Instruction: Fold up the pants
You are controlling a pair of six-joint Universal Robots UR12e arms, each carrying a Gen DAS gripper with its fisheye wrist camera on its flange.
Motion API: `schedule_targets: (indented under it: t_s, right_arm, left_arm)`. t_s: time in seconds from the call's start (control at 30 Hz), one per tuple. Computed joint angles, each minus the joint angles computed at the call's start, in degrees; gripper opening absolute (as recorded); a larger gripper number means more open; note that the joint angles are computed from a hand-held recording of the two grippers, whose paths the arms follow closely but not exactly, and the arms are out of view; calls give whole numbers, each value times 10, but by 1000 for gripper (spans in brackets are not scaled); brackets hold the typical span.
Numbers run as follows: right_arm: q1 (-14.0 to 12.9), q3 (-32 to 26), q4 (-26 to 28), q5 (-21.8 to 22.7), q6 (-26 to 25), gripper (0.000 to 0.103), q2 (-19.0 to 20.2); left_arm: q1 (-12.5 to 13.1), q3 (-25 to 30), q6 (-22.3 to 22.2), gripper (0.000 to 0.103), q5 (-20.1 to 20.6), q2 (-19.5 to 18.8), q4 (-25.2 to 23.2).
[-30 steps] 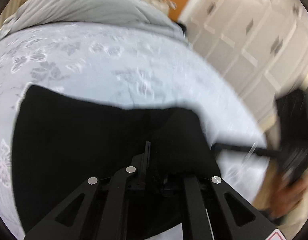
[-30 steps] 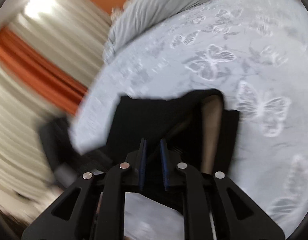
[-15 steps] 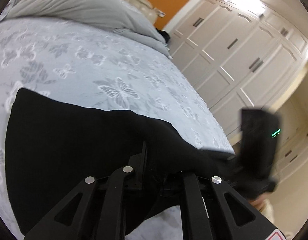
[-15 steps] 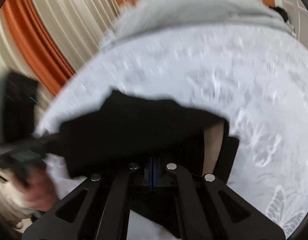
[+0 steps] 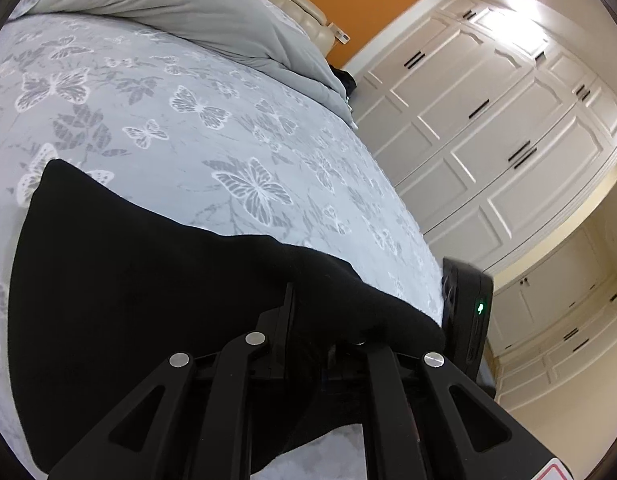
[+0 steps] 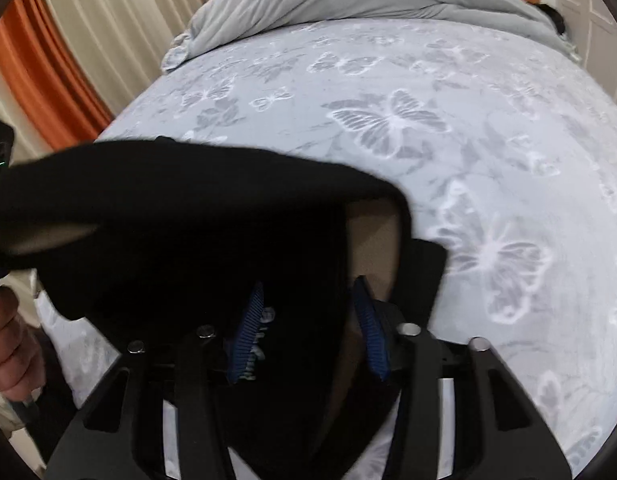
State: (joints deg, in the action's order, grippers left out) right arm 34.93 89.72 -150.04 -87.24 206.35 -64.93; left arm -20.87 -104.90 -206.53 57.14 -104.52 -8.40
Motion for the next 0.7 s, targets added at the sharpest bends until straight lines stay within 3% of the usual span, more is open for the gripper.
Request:
schedule_targets:
  t_s: [0.07, 0.13, 0.17, 0.2, 0.23, 0.3, 0.37, 0.43, 0.47, 0.5, 0.53, 0.57, 0.63, 0.7]
  right_arm:
    - [1, 12, -49, 18, 5, 17, -8]
    - [4, 29, -105, 8, 6, 14, -27]
    - [3, 35, -103, 4, 11, 14, -37]
    - [4, 36, -78, -23, 13, 0, -45]
    - [7, 36, -28, -75, 17, 0, -48]
    - [6, 26, 83, -143, 48, 6, -39]
    - [-7, 42, 114, -131, 115, 6, -47]
    - [-14, 68, 49, -86, 131, 8, -66]
    - [-15, 86, -11, -61, 124, 10, -78]
    - [-15, 100, -66, -43, 117, 29, -82]
    - [-13, 104, -100, -41, 118, 70, -82]
    - [-9, 104, -117, -51, 119, 84, -80]
    - [-3, 88, -108, -58, 99, 90, -69]
    - [0, 53, -34, -66, 80, 89, -50]
  left_arm:
    - [1, -1, 5, 5, -13, 2, 4]
    - [0, -3, 22, 5, -27, 6, 11]
    - [-3, -5, 38, 8, -31, 10, 13]
    - [-7, -7, 50, 18, -34, 12, 12]
    - [-10, -8, 55, 27, -34, 13, 7]
    - [-23, -5, 71, 82, -18, 9, -57]
    - [-37, 2, 97, 80, 12, 6, -140]
    - [-35, -2, 111, 80, -8, 13, -161]
    - [-28, -9, 107, 80, -22, 21, -136]
    - [-23, -20, 95, 82, -25, 26, -87]
    - [-16, -31, 78, 84, -19, 34, -27]
    - [-11, -38, 63, 91, -5, 38, 11]
    - [-3, -45, 33, 92, 52, 46, 46]
    - [-1, -40, 17, 92, 145, 51, 0]
